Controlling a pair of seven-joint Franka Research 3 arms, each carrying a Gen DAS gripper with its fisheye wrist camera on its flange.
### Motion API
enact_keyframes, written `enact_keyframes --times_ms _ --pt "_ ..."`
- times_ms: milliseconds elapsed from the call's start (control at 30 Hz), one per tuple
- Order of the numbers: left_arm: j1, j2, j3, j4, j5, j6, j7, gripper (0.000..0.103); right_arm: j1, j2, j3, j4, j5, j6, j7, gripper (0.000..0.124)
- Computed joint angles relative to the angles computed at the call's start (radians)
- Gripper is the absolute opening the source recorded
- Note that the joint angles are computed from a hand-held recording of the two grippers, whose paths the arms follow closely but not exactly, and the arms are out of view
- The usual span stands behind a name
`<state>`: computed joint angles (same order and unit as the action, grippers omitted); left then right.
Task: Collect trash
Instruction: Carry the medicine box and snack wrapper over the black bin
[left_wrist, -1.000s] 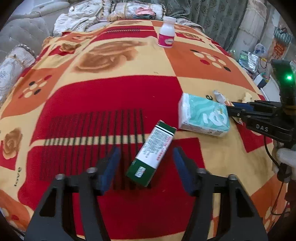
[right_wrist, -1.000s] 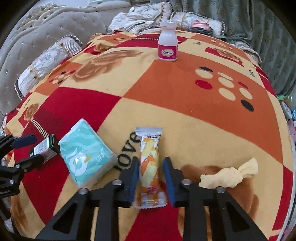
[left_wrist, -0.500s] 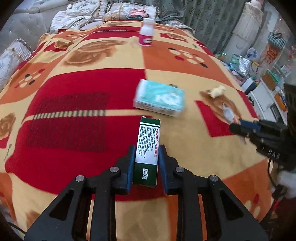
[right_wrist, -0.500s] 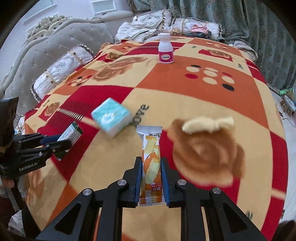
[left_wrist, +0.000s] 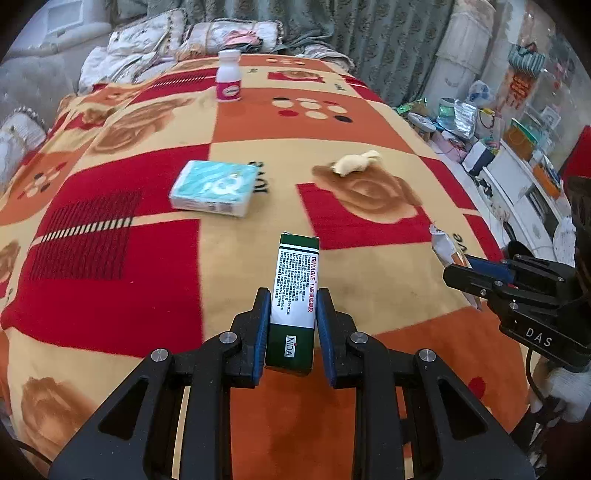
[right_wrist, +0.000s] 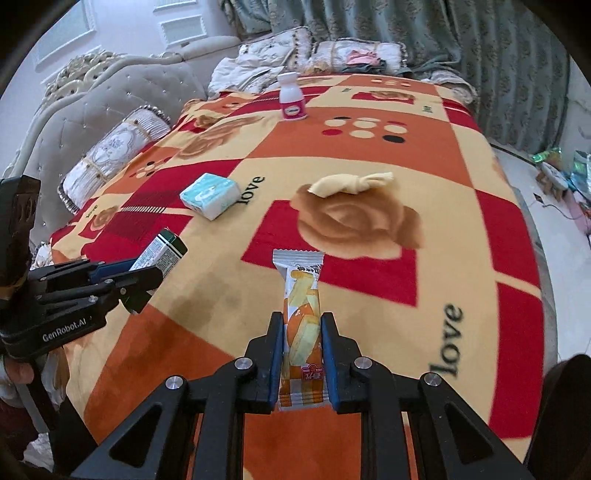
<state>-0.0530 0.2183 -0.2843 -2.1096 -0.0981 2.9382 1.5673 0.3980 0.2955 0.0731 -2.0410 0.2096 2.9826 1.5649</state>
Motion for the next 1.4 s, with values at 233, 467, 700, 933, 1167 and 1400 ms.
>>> enact_keyframes --times_ms 233,467,700,933,1167,1400 --pt "-0.041 -0.008 0.005 -0.009 0.050 0.020 -0.048 0.022 0.010 -0.056 -0.019 -0.083 -0.013 0.044 0.030 0.019" --pt "-0.065 -0.001 -0.006 0.006 0.085 0.021 -0.063 0.022 -0.003 -0.108 -0.025 -0.152 -0.014 0.077 0.056 0.018" --pt "-0.083 0.020 -0.027 0.033 0.092 0.009 -0.063 0.022 -0.014 -0.154 -0.038 -0.211 -0.032 0.096 0.090 0.019" --pt "-0.104 0.042 -0.044 0.066 0.100 -0.003 -0.051 0.022 -0.036 -0.202 -0.048 -0.273 -0.069 0.114 0.140 0.019" --pt "-0.134 0.070 -0.050 0.109 0.121 -0.016 -0.056 0.022 -0.068 -0.245 -0.053 -0.328 -0.121 0.123 0.193 0.018" --pt "-0.163 0.109 -0.064 0.165 0.141 -0.040 -0.051 0.022 -0.120 -0.291 -0.046 -0.388 -0.162 0.139 0.244 0.019"
